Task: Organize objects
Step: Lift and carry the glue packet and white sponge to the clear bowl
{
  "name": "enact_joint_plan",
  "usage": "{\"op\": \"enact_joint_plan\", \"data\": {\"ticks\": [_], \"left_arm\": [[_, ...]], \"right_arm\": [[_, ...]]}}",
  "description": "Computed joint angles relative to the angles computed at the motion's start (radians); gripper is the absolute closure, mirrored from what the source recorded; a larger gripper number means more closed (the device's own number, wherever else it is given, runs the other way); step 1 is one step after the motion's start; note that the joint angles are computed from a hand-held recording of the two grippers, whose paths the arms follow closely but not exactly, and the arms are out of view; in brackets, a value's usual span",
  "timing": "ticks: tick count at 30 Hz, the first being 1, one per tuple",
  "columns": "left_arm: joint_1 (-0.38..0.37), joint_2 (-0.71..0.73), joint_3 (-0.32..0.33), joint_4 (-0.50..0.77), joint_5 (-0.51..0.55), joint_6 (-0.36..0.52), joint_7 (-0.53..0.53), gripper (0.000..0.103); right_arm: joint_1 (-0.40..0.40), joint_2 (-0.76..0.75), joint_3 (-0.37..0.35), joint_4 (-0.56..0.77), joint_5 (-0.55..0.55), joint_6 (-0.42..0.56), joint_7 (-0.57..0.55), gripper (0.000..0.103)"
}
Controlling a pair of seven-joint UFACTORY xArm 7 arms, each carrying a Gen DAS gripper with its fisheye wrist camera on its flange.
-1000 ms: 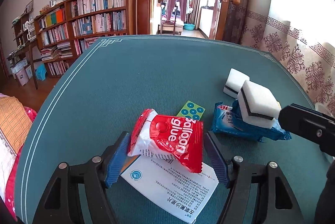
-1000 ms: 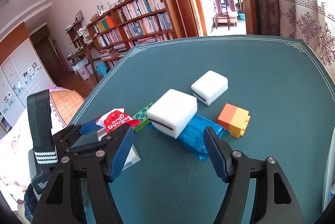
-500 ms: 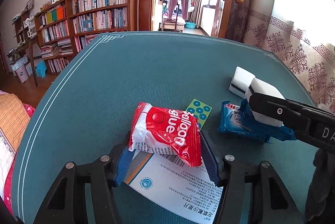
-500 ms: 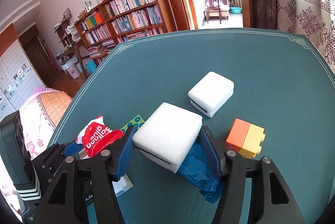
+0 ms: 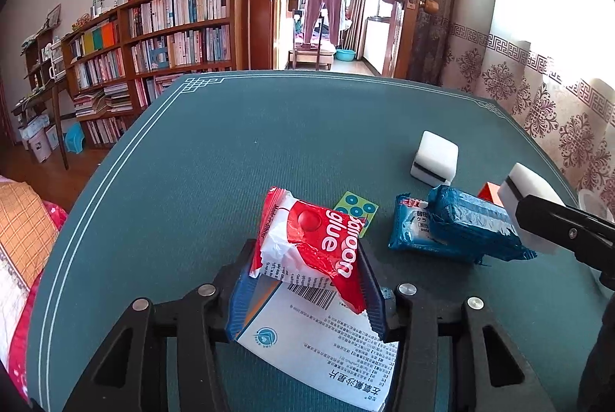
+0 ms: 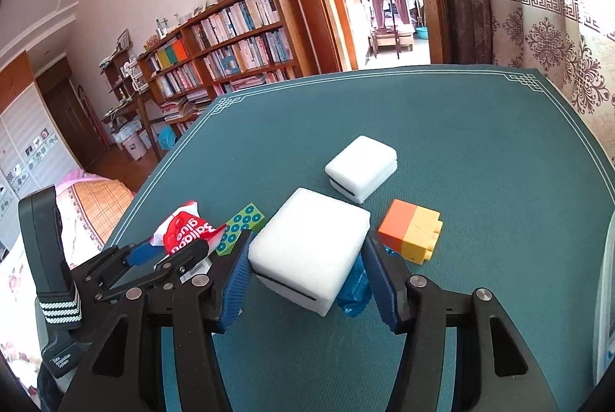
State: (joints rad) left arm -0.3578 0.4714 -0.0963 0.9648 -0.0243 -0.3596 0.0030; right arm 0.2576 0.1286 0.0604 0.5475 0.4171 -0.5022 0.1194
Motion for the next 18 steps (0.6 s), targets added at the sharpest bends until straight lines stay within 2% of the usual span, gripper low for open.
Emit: {"op": "enact_joint_plan", "data": {"ticks": [7, 18], "left_arm": [[-0.017, -0.025, 0.006, -0.024, -0.011, -0.026, 0.009, 0.051], [-0.048, -0.053, 0.002, -0.067, -0.024, -0.065, 0.046, 0.051]], "right_arm": [[-0.015, -0.079, 0.017, -0.124, 0.022, -0.056, 0.046, 0.046], [-0.056, -0.214, 0.058, -0.283, 0.142, -0.091, 0.013, 0.046]]}}
